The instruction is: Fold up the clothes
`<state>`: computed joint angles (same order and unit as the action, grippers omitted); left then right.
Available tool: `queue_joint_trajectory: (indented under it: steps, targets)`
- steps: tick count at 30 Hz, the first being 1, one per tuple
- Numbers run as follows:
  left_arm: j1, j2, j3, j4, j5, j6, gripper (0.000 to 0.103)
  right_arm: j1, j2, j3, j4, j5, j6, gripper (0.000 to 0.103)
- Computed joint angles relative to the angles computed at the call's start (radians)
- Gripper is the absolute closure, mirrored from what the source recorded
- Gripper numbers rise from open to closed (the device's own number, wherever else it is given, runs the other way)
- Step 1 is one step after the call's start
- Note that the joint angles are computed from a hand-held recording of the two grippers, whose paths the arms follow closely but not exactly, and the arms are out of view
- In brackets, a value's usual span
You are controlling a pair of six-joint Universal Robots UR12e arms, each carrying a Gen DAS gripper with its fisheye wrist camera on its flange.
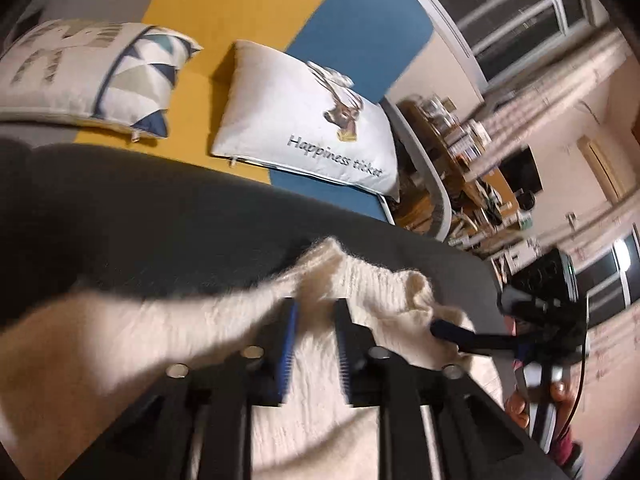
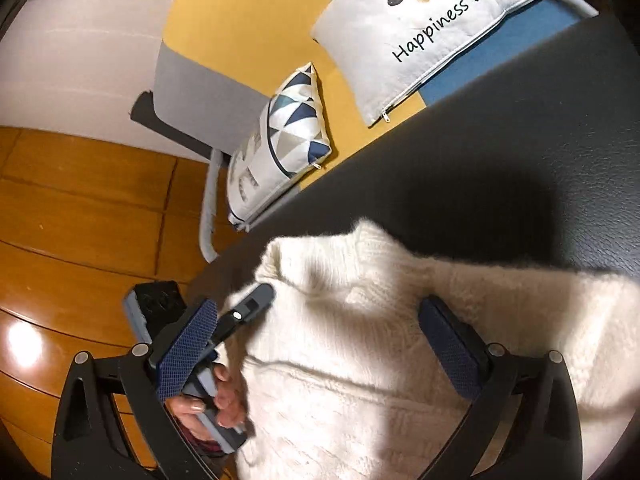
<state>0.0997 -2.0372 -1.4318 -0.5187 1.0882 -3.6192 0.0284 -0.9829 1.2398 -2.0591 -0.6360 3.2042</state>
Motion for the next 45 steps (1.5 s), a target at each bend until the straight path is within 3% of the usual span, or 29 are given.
queue_joint_trajectory:
  steps: [5, 8, 10, 13, 15, 20, 23, 26, 28, 30, 33, 35, 39, 41, 45]
  targets:
    - [-0.006, 0.103, -0.138, 0.137, 0.019, 0.02, 0.08, -0.036, -0.113, 0.12, -0.018, -0.026, -0.126, 0.0]
    - [-0.032, 0.137, -0.177, 0.091, 0.097, 0.092, 0.08, -0.063, -0.179, 0.193, 0.039, -0.088, -0.192, 0.0]
    - [-0.042, 0.138, -0.183, 0.022, 0.135, 0.101, 0.083, -0.074, -0.198, 0.228, 0.041, -0.126, -0.18, 0.0]
    - [-0.042, 0.141, -0.215, 0.083, 0.142, 0.099, 0.084, -0.096, -0.217, 0.314, -0.105, -0.053, -0.122, 0.0]
    - [-0.043, 0.144, -0.219, 0.084, 0.148, 0.097, 0.084, -0.097, -0.225, 0.352, -0.207, -0.045, -0.054, 0.001]
    - [-0.048, 0.154, -0.239, 0.103, 0.166, 0.108, 0.084, -0.081, -0.251, 0.379, -0.222, -0.11, -0.104, 0.001]
    - [-0.058, 0.167, -0.243, 0.081, 0.203, 0.134, 0.084, -0.078, -0.25, 0.356, -0.153, -0.116, -0.096, 0.001]
    - [-0.066, 0.196, -0.258, 0.063, 0.252, 0.108, 0.082, -0.071, -0.252, 0.341, -0.115, -0.142, -0.109, 0.001]
    - [-0.071, 0.236, -0.298, 0.128, 0.286, 0.084, 0.082, -0.069, -0.273, 0.353, -0.162, -0.183, -0.032, 0.0]
    - [-0.071, 0.286, -0.357, 0.21, 0.303, 0.068, 0.081, -0.08, -0.319, 0.415, -0.267, -0.11, -0.011, 0.0]
    - [-0.067, 0.349, -0.443, 0.269, 0.296, 0.02, 0.081, -0.081, -0.387, 0.478, -0.189, -0.044, -0.106, 0.0]
    - [-0.071, 0.383, -0.496, 0.272, 0.304, -0.006, 0.081, -0.069, -0.43, 0.53, -0.172, -0.09, -0.137, 0.0]
    - [-0.098, 0.422, -0.567, 0.218, 0.372, 0.003, 0.082, -0.047, -0.491, 0.632, -0.244, -0.223, -0.125, 0.0]
    - [-0.104, 0.435, -0.598, 0.259, 0.391, 0.012, 0.083, -0.072, -0.501, 0.676, -0.298, -0.188, -0.158, 0.0]
    - [-0.109, 0.446, -0.62, 0.293, 0.407, 0.015, 0.083, -0.098, -0.487, 0.675, -0.316, -0.13, -0.108, 0.001]
